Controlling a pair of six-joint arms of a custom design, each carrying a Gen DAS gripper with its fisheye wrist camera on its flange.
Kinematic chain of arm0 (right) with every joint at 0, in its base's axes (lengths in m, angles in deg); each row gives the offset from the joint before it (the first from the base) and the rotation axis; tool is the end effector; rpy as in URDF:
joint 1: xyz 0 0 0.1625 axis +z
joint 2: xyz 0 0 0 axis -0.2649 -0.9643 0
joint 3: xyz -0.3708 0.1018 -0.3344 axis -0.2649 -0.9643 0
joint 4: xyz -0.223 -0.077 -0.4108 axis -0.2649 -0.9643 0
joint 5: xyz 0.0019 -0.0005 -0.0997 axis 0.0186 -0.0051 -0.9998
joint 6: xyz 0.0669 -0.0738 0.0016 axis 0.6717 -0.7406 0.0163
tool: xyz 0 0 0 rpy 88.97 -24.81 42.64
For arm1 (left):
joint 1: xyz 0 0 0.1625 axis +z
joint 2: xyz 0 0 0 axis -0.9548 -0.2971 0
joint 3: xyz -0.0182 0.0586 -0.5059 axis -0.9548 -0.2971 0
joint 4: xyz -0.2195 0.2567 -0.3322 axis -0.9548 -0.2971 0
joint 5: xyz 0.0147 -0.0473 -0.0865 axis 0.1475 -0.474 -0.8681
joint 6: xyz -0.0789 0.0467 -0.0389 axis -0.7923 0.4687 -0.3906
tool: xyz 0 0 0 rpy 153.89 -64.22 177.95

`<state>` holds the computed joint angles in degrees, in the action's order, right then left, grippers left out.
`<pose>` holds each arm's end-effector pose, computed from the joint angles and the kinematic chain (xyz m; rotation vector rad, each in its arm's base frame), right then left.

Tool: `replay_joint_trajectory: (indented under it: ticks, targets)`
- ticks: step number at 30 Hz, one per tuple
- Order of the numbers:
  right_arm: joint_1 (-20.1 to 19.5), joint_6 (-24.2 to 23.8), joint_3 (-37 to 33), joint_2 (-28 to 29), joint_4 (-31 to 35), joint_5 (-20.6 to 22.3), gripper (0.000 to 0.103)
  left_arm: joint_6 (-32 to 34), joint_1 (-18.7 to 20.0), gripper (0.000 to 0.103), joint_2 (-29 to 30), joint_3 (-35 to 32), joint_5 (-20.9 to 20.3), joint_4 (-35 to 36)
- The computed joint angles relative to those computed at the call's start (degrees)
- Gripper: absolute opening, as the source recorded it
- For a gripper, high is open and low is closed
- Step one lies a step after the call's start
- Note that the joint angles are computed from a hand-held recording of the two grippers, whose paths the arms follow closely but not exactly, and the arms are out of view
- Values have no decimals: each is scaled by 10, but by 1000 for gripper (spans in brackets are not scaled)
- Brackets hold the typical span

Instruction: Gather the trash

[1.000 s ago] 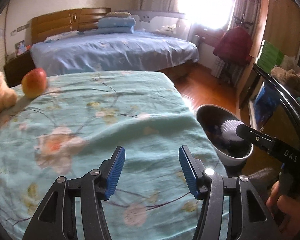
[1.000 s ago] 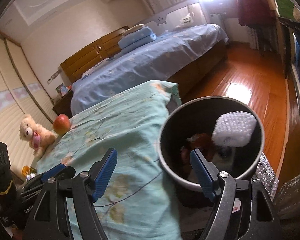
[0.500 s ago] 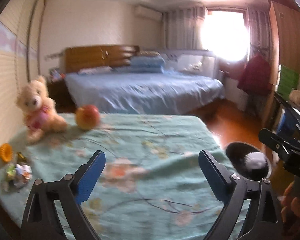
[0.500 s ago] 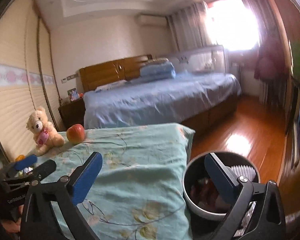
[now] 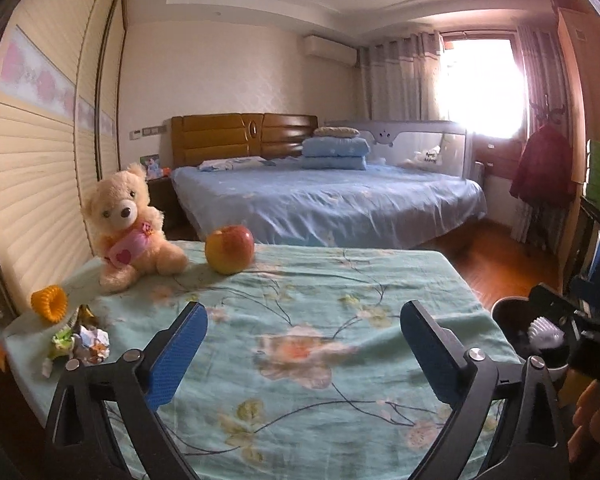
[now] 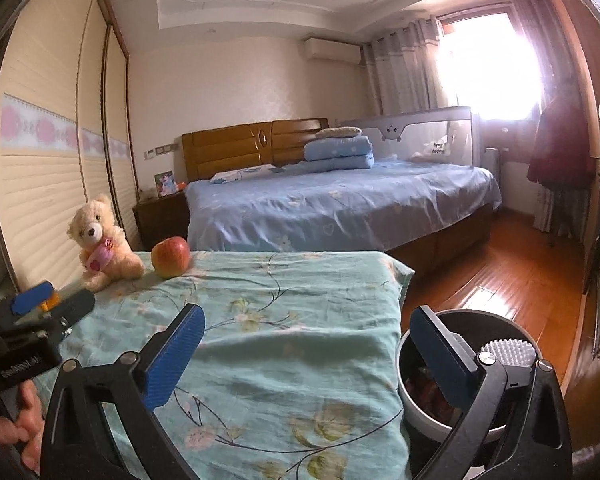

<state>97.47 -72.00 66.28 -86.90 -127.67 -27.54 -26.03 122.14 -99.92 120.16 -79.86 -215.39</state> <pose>0.0281 -0.8308 0.2424 0.8948 -2.2979 1.2373 -0.3096 -0.7017 -0.0243 0.3870 1.8792 -1.4147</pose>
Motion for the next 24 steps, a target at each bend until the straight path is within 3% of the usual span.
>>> replay_joint_trajectory:
  ticks: [24]
  targets:
    - [3, -5, 6, -1, 16, -7, 103, 16, 7, 99, -2, 5, -11, -16]
